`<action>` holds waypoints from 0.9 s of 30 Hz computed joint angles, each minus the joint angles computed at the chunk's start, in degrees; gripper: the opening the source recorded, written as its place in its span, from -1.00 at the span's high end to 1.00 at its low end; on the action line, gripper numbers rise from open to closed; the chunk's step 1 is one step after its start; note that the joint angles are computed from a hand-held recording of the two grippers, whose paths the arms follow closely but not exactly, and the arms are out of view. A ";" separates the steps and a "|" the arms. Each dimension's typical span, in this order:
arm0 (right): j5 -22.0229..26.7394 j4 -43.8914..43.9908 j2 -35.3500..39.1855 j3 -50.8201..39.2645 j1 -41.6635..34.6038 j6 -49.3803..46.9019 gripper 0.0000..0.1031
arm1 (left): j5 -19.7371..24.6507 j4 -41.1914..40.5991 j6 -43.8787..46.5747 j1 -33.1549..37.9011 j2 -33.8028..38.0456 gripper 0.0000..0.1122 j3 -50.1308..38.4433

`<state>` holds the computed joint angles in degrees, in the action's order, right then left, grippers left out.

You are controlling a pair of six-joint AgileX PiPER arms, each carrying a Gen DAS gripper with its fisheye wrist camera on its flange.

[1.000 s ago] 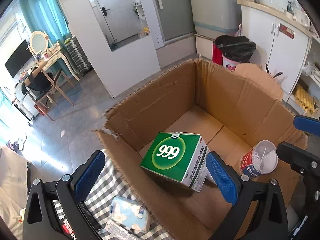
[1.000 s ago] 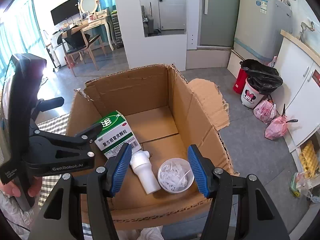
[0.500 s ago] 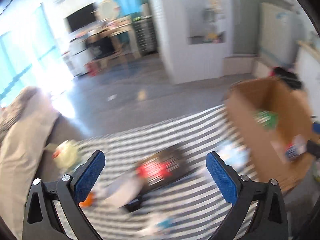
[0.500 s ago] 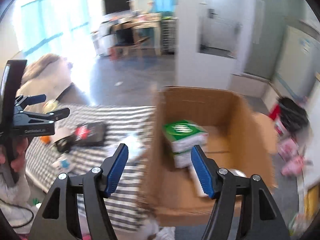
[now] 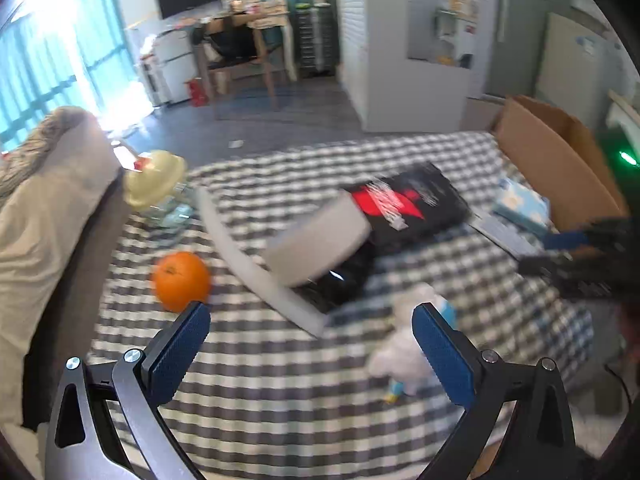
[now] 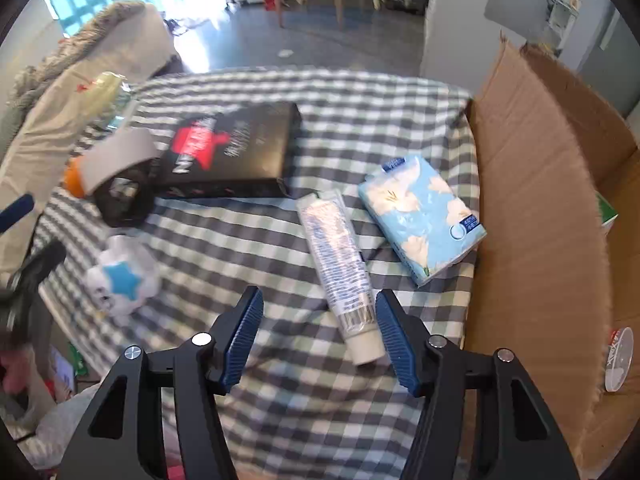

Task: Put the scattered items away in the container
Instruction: 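Move both tools back over the table, then grasp a second white tube with the right tool while the left tool grasps the white sheep figurine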

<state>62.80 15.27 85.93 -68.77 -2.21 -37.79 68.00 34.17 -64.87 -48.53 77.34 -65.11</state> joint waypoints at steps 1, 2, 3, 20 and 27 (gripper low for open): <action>-0.74 -0.71 0.55 0.11 0.45 0.93 -0.08 | -2.03 -0.79 0.64 0.25 -0.09 -0.84 0.76; -1.07 -1.21 0.95 0.10 0.82 1.61 -0.06 | -3.62 -1.42 1.42 0.75 -0.03 -0.84 1.26; -1.74 -1.83 1.34 0.36 1.24 2.26 -0.04 | -4.82 -1.82 1.74 1.00 0.31 -0.84 1.45; -3.23 -1.92 -0.06 2.01 -0.93 -1.87 0.47 | -6.79 -3.32 1.86 1.71 3.68 -0.84 1.21; 0.30 2.07 -2.04 0.49 -4.62 -6.16 0.47 | -8.67 -3.77 2.85 0.40 1.21 -0.84 2.00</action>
<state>63.10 17.34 83.89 -68.28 -6.83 -43.95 59.32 30.41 -62.02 -48.14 78.55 -63.11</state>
